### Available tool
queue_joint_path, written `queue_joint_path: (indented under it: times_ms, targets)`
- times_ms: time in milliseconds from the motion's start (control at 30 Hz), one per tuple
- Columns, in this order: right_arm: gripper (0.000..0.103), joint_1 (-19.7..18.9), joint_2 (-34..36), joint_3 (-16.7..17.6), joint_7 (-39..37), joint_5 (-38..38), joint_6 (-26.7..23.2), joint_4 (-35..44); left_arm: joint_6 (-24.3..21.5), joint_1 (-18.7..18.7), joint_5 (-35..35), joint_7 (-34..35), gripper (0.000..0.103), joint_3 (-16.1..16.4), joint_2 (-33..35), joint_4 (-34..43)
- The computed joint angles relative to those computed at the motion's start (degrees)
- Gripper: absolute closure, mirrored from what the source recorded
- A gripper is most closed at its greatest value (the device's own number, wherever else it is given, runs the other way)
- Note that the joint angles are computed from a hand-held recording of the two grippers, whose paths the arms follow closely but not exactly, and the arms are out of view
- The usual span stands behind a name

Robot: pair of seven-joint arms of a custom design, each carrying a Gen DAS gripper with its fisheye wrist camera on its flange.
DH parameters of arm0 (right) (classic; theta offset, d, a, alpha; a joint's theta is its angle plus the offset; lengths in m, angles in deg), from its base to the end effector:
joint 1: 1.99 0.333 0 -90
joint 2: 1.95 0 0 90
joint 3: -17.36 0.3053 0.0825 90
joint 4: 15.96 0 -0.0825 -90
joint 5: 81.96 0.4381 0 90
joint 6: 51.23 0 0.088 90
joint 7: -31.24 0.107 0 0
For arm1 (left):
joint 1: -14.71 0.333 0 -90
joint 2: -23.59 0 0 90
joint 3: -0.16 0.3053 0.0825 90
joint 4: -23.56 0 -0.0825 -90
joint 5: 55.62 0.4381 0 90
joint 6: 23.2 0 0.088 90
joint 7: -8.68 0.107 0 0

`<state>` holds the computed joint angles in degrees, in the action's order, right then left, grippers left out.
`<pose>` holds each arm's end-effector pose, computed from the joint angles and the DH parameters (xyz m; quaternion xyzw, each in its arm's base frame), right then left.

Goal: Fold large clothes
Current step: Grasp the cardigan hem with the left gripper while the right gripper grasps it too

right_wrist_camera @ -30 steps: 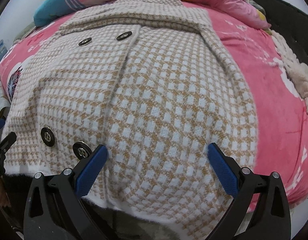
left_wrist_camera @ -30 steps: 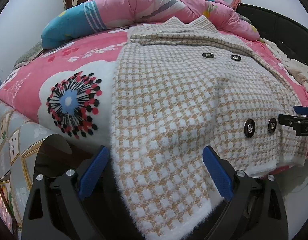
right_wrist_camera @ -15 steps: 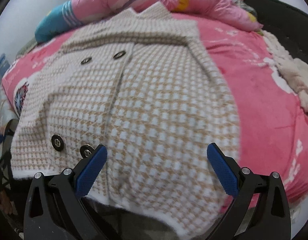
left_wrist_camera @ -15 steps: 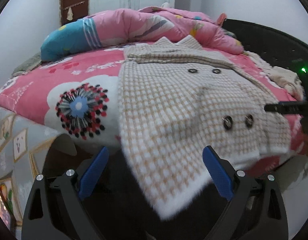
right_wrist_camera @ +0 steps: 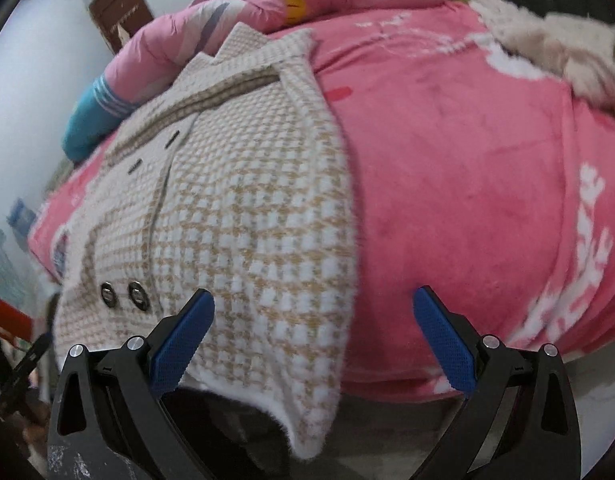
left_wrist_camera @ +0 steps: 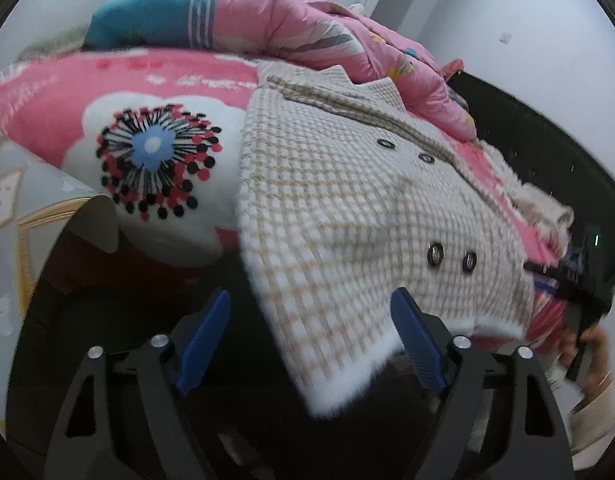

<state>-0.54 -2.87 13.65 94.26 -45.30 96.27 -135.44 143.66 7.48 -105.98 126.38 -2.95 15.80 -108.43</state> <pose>0.6281 -0.0349 0.4486 -0.6581 0.6765 -0.0880 0.3186 0.5729 -0.0569 0.4315 -0.6841 0.6053 -0.3871 0.1255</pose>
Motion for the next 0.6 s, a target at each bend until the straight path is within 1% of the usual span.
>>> queue_joint_path:
  times_ms: [67,133,233,300,333,367,467,600]
  targets:
    - [0.007,-0.2,0.5,-0.2,-2.3,1.7,-0.8,0.7,-3.0,0.5,-1.7,1.3,0.025,0.9,2.3,3.0]
    - [0.007,-0.2,0.3,0.0,-3.7,2.5,-0.6,0.4,-6.7,2.2,-2.4,1.0,0.026,0.8,5.7,7.1]
    - [0.007,-0.4,0.4,-0.2,-5.2,3.9,-1.0,0.4,-10.4,5.1,-5.8,1.1,0.03,-0.3,9.8,12.1]
    - [0.007,-0.5,0.4,-0.2,-6.0,5.2,-1.4,0.3,-13.0,7.0,-6.5,0.4,0.037,-1.3,12.0,14.8]
    - [0.007,-0.6,-0.2,-0.3,-6.7,5.9,-1.5,-0.3,-14.2,7.9,-7.1,0.5,0.039,-1.9,12.5,15.4]
    - [0.007,-0.7,-0.2,-0.4,-7.4,6.8,-2.0,-0.3,-15.4,8.7,-8.3,1.1,0.04,-2.5,12.7,15.8]
    - [0.007,-1.0,0.0,-0.7,-9.0,9.1,-3.5,-0.1,-19.5,10.3,-14.8,6.9,0.04,-3.6,11.0,14.6]
    - [0.007,-2.0,-0.1,-1.4,-9.7,13.2,-8.1,-0.1,-24.0,10.3,-20.1,12.4,0.04,-2.9,7.1,11.2]
